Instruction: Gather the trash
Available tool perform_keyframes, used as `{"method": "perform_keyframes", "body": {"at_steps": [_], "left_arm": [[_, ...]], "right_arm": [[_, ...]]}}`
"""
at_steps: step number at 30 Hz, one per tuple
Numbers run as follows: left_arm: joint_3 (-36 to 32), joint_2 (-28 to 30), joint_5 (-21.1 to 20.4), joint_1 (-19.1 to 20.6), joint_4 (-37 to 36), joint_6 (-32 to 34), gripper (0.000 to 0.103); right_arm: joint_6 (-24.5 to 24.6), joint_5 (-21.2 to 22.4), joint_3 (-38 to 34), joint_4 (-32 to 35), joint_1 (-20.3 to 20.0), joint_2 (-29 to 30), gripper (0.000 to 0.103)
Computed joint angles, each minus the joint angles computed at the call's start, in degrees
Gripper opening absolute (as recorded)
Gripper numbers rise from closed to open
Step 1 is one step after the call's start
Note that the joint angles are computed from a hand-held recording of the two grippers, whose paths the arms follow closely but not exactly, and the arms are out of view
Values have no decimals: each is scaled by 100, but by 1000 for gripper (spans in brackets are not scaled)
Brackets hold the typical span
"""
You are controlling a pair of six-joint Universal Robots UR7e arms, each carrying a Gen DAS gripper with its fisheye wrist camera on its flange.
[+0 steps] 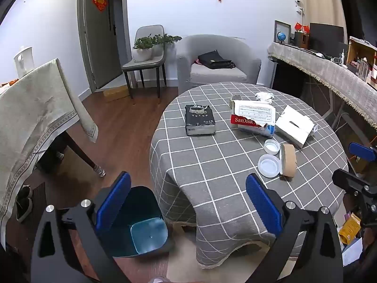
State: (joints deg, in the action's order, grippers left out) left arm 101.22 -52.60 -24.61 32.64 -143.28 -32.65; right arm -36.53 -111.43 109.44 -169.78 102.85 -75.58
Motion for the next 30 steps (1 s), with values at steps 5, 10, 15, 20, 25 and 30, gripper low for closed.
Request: {"method": "perform_keyframes", "body": {"at_steps": [5,10,15,20,25,30], "left_arm": [[-45,-16,-12,2,251,-122,99],[-51,21,-36,11,242,-131,99],[-10,9,-29,-8,213,-109,99],[-32,18,-51,-11,254,-124,99],[-50,18,-67,-8,294,-161,99],[-59,12,-83,-12,298,-166,99]], "right_arm": [[-29,-22,-13,-10,17,28,100],[-32,-139,-14,-53,126,73,100],[22,-121,-94,88,89,81,100],[20,-47,-52,84,21,-6,100],[20,-42,-63,105,12,-10,100],[-18,-44,-59,108,19,-7,100]]}}
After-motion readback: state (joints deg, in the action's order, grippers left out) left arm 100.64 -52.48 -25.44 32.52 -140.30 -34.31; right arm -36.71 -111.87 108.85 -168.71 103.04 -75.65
